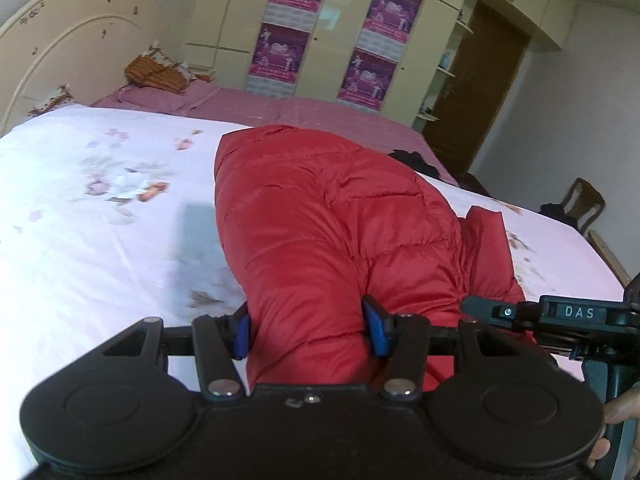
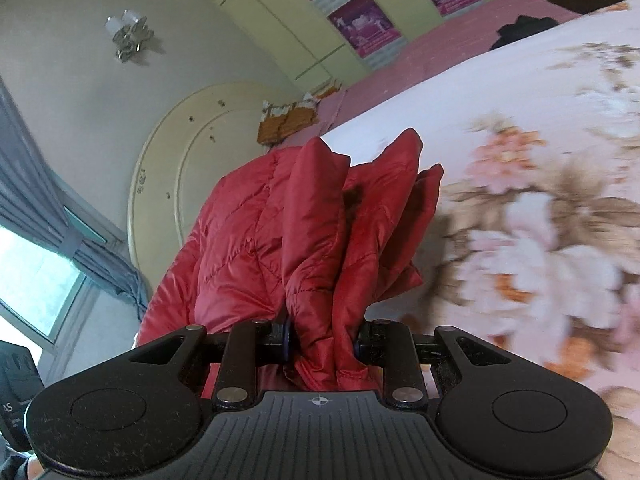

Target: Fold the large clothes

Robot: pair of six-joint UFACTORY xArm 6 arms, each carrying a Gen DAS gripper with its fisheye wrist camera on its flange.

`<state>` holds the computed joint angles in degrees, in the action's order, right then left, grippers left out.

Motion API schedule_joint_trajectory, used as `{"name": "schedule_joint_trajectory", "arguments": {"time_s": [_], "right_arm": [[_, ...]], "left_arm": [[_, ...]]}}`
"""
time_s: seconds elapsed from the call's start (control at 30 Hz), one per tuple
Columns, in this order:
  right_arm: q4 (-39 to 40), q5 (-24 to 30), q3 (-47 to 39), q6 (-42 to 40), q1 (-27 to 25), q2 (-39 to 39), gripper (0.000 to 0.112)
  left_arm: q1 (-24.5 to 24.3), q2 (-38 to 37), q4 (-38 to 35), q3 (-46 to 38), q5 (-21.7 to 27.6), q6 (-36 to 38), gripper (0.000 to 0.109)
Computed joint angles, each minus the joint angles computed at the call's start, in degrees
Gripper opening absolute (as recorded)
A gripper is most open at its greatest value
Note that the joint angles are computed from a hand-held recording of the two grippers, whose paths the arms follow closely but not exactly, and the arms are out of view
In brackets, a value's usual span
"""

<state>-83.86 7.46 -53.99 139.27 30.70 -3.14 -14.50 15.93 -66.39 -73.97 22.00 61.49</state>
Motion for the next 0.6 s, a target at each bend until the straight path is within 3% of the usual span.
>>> {"name": "schedule_joint_trajectory", "arguments": {"time_s": [0.23,0.6], "right_arm": [[1.0,-1.2,-7.3,-0.2,0.2,10.6,0.026],[-2.4,-3.0,-6.4,4.3,-1.3,12.7,0.033]], "left_arm": [[2.4,6.1,1.4,-4.4,1.1,2.9,0.052],[4.8,10.5,2.3,-8.0,5.0,6.6,0.062]]}}
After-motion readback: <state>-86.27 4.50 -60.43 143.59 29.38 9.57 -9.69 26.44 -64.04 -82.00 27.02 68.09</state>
